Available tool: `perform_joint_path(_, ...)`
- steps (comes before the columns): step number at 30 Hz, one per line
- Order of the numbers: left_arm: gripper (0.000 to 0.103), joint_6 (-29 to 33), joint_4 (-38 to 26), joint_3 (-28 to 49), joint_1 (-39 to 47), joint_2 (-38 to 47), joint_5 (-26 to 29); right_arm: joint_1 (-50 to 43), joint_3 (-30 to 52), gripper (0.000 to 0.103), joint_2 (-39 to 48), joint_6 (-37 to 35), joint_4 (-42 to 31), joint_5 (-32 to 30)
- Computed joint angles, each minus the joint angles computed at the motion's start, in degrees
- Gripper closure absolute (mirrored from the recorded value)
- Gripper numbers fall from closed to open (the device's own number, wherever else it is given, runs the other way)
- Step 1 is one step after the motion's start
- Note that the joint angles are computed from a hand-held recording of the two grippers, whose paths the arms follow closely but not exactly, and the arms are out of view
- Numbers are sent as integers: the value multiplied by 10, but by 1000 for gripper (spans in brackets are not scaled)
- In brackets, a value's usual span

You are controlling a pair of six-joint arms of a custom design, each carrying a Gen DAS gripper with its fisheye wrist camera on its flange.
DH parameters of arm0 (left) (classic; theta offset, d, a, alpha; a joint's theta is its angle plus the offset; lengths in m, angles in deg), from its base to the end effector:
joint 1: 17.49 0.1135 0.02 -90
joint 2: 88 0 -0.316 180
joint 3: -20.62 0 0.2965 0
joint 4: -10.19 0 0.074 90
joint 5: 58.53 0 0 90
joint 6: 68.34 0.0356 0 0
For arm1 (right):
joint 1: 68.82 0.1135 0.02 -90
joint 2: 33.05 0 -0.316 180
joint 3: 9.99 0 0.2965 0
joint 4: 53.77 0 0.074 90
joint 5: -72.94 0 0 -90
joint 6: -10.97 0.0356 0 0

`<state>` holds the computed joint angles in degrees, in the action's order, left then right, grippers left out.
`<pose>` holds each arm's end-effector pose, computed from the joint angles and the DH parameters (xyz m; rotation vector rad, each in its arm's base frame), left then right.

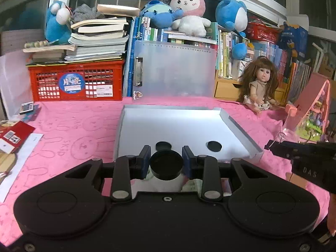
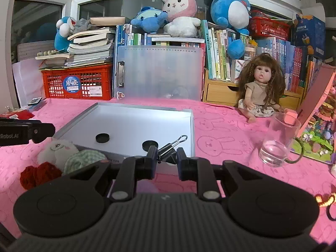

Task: Organize objects
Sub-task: 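Carry the black disc and the binder clip over the white box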

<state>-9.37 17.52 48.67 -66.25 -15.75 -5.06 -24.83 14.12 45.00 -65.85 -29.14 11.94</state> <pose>0.1598 -0.1502 0.1462 -0.0183 2.0767 -0.1383 0.1708 0.1409 0.1315 -0.2384 2.0007 0.1056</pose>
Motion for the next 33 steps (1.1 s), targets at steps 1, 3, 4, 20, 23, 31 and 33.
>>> perform_joint_path(1, 73, 9, 8, 5, 14, 7, 14, -5, 4, 80, 4, -2, 2, -4)
perform_joint_path(3, 73, 25, 23, 16, 42, 21, 41, -20, 11, 80, 8, -9, 4, -18)
perform_joint_path(4, 73, 30, 29, 21, 55, 27, 54, -28, 16, 80, 11, -13, 5, -26)
perform_joint_path(20, 73, 67, 55, 159, 229, 198, 254, -140, 143, 80, 126, -12, -26, -199)
perform_joint_path(23, 73, 69, 47, 193, 241, 234, 261, -160, 175, 80, 154, -4, -40, -238)
perform_joint_path(31, 73, 59, 5, 288, 277, 338, 285, -201, 253, 80, 237, 32, -59, -315)
perform_joint_path(33, 73, 56, 1, 302, 281, 356, 286, -206, 268, 80, 255, 41, -68, -322)
